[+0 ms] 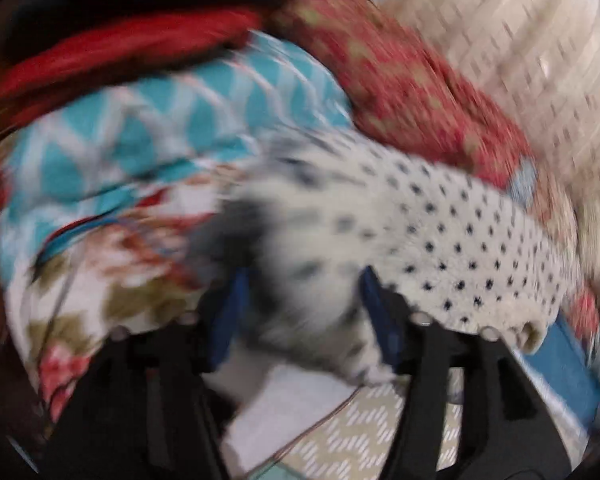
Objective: Fold large clothes
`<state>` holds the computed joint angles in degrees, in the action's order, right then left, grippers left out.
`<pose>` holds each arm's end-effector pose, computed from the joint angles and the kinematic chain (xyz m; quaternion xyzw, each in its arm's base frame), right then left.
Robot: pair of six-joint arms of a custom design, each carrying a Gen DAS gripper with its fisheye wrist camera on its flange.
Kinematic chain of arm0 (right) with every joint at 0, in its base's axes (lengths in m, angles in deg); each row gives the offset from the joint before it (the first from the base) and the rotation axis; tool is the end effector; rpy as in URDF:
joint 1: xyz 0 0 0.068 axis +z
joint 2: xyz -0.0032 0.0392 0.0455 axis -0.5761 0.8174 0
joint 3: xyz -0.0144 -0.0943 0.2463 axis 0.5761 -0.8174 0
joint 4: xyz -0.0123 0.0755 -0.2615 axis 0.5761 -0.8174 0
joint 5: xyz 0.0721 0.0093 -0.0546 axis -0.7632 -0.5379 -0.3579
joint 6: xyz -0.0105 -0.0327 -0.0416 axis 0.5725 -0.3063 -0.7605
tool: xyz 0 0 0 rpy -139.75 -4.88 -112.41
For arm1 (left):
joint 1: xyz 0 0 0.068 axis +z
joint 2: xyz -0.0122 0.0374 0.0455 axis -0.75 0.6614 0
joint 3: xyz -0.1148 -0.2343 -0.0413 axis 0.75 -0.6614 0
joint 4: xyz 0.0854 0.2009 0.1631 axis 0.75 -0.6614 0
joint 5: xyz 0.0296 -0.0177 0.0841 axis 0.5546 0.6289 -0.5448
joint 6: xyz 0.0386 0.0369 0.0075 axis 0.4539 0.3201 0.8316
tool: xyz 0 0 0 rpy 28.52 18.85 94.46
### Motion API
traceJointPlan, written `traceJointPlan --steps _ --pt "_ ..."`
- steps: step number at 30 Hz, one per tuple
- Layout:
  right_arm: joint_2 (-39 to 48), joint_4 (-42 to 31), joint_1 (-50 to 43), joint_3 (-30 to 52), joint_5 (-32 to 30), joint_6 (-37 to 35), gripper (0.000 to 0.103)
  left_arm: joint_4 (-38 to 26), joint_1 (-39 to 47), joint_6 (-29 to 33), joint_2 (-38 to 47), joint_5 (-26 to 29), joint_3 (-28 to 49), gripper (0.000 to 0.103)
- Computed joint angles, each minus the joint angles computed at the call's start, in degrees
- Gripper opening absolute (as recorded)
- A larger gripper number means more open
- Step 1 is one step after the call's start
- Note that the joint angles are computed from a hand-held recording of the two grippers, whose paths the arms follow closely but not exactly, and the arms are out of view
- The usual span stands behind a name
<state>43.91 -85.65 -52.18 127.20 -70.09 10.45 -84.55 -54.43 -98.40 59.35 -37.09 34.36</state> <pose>0.4264 -0.1093 0.2415 -0.1587 0.9299 0.2065 0.2596 0.1775 -0.0005 0.2860 -0.4568 0.7976 0.0516 0.3905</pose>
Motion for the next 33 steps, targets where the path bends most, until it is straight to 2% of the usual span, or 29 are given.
traceJointPlan --steps 1,2,3,5,8,12,14,17,19,20,25,28,33 --pt "-3.3 -0.3 -5.9 -5.7 -0.1 -6.2 0.075 -3.2 -2.3 -3.9 -1.9 -2.8 0.0 0.058" --pt "-4.9 -1.2 -11.8 -9.7 -1.0 -11.5 0.075 -8.2 -7.0 -10.8 -3.2 -6.8 0.5 0.058" --pt "-5.9 -1.6 -17.4 -13.1 -1.7 -15.9 0.075 -15.0 -13.6 -20.5 -2.3 -10.5 1.7 0.058" --pt "-5.6 0.2 -23.7 -16.3 1.2 -19.8 0.075 -22.9 -23.7 -33.3 2.3 -11.8 4.3 0.058" --pt "-4.8 3.1 -29.7 -19.7 5.1 -23.0 0.075 -28.2 -40.9 -47.3 14.1 -11.6 11.6 0.058" --pt "-3.0 1.8 -35.6 -18.9 4.7 -27.0 0.075 -18.8 -52.1 -47.7 30.2 -9.0 20.3 0.058" --pt "-4.8 3.1 -37.2 -20.8 3.9 -28.9 0.075 -11.4 -55.7 -45.1 38.9 -6.0 25.5 0.058" --pt "-6.6 5.1 -42.1 -22.1 -1.4 -31.8 0.075 -6.0 -59.0 -41.0 51.4 -3.0 35.6 0.058" --pt "-8.5 8.5 -45.6 -24.6 -7.3 -31.3 0.081 -6.5 -61.3 -38.5 60.3 -2.5 45.1 0.058" --pt "-7.2 8.3 -46.3 -23.1 -8.7 -31.1 0.090 -7.1 -62.4 -36.4 65.2 -2.2 50.9 0.059" --pt "-4.4 7.7 -46.7 -20.1 -6.6 -28.8 0.091 -8.5 -65.3 -31.4 79.7 0.1 69.0 0.059" --pt "-4.5 6.6 -47.0 -20.0 -6.5 -30.4 0.091 -13.7 -66.2 -28.7 87.8 2.1 81.4 0.059" --pt "-6.2 5.3 -46.6 -22.1 -5.9 -33.8 0.091 -11.7 -66.0 -29.8 83.8 2.5 74.9 0.059"
